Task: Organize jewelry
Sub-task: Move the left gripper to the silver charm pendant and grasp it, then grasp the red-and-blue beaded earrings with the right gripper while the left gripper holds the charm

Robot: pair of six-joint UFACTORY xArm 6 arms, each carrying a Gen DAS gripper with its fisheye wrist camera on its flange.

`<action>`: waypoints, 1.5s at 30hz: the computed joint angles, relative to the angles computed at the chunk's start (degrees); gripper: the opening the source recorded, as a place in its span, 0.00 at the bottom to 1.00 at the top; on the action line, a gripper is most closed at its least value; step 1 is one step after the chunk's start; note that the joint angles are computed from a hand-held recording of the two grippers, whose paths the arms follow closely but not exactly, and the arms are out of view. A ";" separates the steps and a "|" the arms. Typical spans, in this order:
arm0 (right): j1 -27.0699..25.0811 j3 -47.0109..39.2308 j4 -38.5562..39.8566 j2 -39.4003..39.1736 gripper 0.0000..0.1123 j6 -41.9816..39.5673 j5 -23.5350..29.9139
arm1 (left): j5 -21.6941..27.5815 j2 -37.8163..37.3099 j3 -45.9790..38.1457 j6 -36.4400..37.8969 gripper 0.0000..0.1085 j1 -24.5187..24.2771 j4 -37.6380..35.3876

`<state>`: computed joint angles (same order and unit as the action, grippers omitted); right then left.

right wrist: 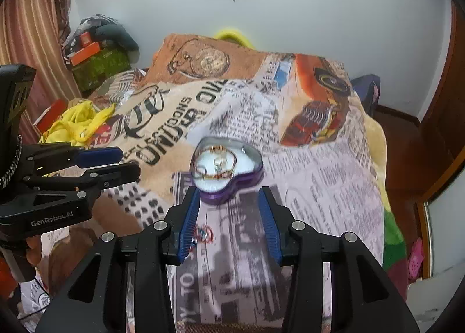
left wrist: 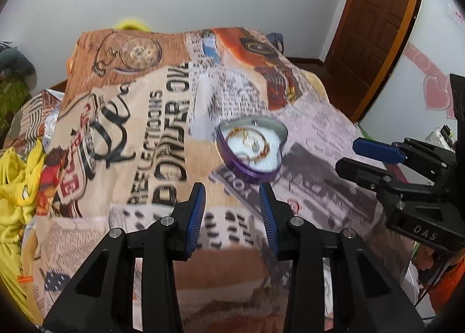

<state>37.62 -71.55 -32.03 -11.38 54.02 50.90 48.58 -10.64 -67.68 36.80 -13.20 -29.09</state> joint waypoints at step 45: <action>-0.97 8.61 7.19 -2.43 0.34 -0.44 -2.64 | 2.41 -0.99 5.07 5.43 0.14 -2.63 -2.57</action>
